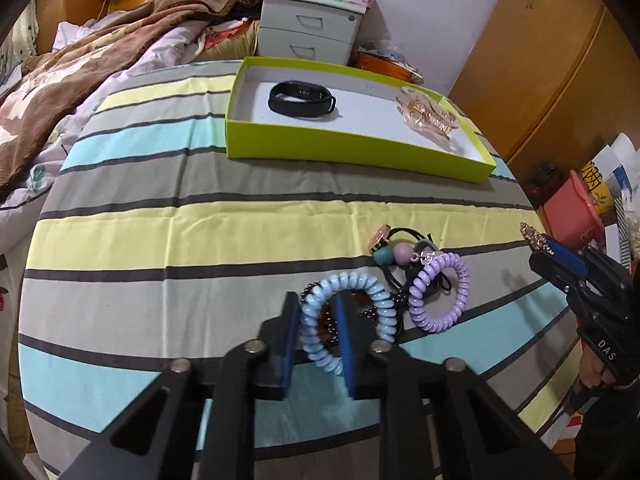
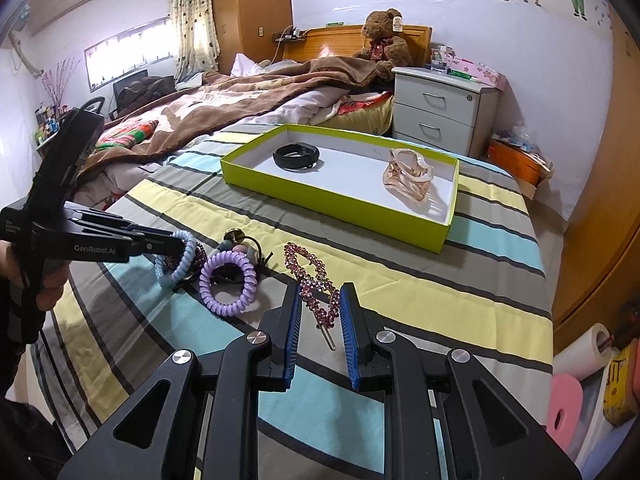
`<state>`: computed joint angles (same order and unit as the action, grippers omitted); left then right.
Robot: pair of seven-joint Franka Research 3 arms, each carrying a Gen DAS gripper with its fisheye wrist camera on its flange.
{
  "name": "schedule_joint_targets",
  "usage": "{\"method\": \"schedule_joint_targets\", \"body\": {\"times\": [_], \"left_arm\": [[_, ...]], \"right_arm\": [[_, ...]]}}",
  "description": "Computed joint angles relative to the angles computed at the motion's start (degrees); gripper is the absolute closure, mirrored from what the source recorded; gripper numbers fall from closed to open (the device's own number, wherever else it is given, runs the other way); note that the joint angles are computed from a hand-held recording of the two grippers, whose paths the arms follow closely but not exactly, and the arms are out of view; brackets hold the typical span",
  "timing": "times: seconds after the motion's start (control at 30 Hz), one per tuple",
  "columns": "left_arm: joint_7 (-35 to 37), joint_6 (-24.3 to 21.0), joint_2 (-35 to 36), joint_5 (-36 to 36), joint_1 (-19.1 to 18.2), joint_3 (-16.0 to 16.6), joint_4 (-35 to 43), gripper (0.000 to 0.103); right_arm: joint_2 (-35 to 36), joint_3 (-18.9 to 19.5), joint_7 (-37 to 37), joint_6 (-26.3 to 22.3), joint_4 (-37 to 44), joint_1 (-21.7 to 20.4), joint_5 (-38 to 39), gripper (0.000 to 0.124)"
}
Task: Organize jewelry
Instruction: 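Grasp the pale blue coil hair tie with the left tool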
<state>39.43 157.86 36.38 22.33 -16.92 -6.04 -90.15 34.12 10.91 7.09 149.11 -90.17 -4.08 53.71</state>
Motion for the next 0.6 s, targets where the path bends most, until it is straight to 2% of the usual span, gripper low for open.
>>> {"method": "schedule_joint_targets", "body": {"times": [0.07, 0.2, 0.6], "left_arm": [[-0.96, 0.37, -0.55, 0.44, -0.42, 0.64, -0.60, 0.092], [-4.21, 1.50, -2.05, 2.28, -1.47, 2.21, -2.33, 0.092], [-8.15, 3.72, -4.45, 5.29, -1.28, 2.75, -4.54, 0.092]], "right_arm": [[0.11, -0.06, 0.31, -0.08, 0.11, 0.02, -0.07, 0.104], [0.13, 0.06, 0.32, 0.11, 0.02, -0.18, 0.16, 0.104], [-0.95, 0.50, -1.25, 1.45, -0.84, -0.30, 1.83, 0.104]]}}
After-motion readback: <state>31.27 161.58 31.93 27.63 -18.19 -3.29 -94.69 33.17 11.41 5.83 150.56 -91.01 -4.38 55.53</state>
